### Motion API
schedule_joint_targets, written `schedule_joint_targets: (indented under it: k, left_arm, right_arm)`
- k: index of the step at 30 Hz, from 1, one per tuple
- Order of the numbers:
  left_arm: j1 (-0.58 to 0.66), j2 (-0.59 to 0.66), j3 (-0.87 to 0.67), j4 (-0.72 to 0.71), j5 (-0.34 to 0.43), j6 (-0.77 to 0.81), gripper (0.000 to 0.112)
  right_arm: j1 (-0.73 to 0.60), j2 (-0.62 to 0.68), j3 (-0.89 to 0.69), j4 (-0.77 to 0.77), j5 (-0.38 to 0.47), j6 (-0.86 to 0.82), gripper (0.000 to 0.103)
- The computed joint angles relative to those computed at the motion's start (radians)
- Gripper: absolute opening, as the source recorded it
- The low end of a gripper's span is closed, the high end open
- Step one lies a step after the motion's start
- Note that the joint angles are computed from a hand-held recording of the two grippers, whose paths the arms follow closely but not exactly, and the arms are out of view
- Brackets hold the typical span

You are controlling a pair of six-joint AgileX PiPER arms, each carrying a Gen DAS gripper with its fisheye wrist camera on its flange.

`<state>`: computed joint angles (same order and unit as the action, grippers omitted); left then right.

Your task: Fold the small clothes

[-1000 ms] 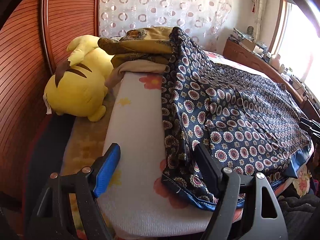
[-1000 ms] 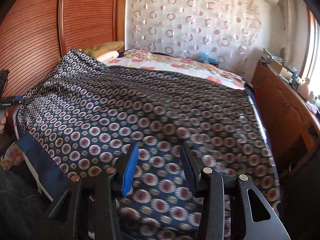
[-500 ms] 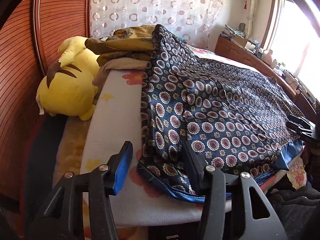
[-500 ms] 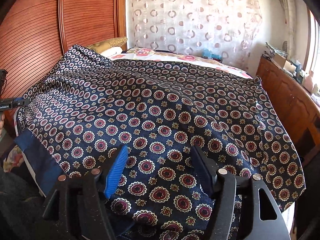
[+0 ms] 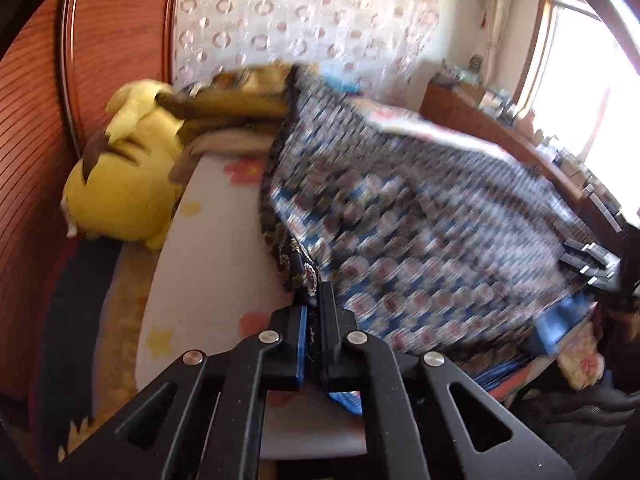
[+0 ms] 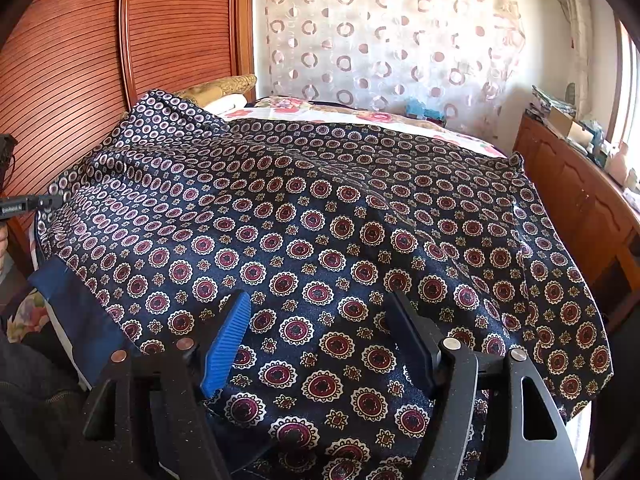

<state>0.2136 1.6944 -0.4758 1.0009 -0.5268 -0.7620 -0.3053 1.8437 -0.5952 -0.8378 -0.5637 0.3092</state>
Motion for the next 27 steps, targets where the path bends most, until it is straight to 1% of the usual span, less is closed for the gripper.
schedule_joint_targets:
  k: [2, 4, 6, 8, 12, 16, 19, 21, 22, 23, 24, 26, 27]
  left_arm:
    - [-0.019, -0.048, -0.011, 0.062, -0.023, -0.082, 0.005]
    - [-0.056, -0.091, -0.027, 0.086, -0.029, -0.126, 0.005]
    - [-0.113, -0.119, -0.074, 0.142, -0.027, -0.207, 0.005]
    - [-0.171, -0.13, -0.112, 0.147, -0.011, -0.235, 0.005]
    - [-0.302, -0.102, -0.222, 0.146, 0.032, -0.273, 0.005]
    - [-0.4, -0.046, -0.324, 0.177, 0.056, -0.332, 0.005]
    - [-0.458, -0.019, -0.364, 0.191, 0.064, -0.365, 0.005]
    - [-0.498, -0.008, -0.378, 0.184, 0.1, -0.362, 0.005]
    - [-0.518, 0.001, -0.391, 0.216, 0.128, -0.391, 0.006]
    - [-0.527, 0.003, -0.395, 0.237, 0.146, -0.409, 0.013]
    - [-0.532, 0.001, -0.391, 0.229, 0.158, -0.397, 0.018]
    - [-0.517, -0.007, -0.365, 0.208, 0.128, -0.364, 0.035]
    - [-0.502, -0.012, -0.352, 0.213, 0.112, -0.363, 0.04]
  right_arm:
    - [-0.001, 0.0, 0.0, 0.0, -0.001, -0.001, 0.072]
    - [-0.002, -0.001, 0.002, -0.002, -0.002, 0.001, 0.072]
    - [-0.001, -0.002, 0.003, -0.001, -0.002, 0.001, 0.072]
    - [0.001, -0.005, 0.006, 0.008, -0.001, -0.001, 0.072]
    - [0.005, -0.013, 0.012, 0.025, 0.008, 0.004, 0.072]
    - [-0.004, -0.026, 0.021, 0.007, 0.012, 0.024, 0.072]
    - [-0.016, -0.046, 0.035, -0.004, 0.004, 0.033, 0.072]
    - [-0.022, -0.063, 0.048, -0.009, -0.005, 0.041, 0.072]
    - [-0.024, -0.073, 0.052, -0.015, -0.007, 0.049, 0.072]
    - [-0.025, -0.08, 0.057, -0.017, -0.009, 0.052, 0.072]
    - [-0.024, -0.087, 0.061, -0.02, -0.012, 0.057, 0.072]
    - [-0.03, -0.096, 0.061, -0.051, -0.015, 0.085, 0.072]
    - [-0.026, -0.1, 0.062, -0.054, -0.015, 0.091, 0.072]
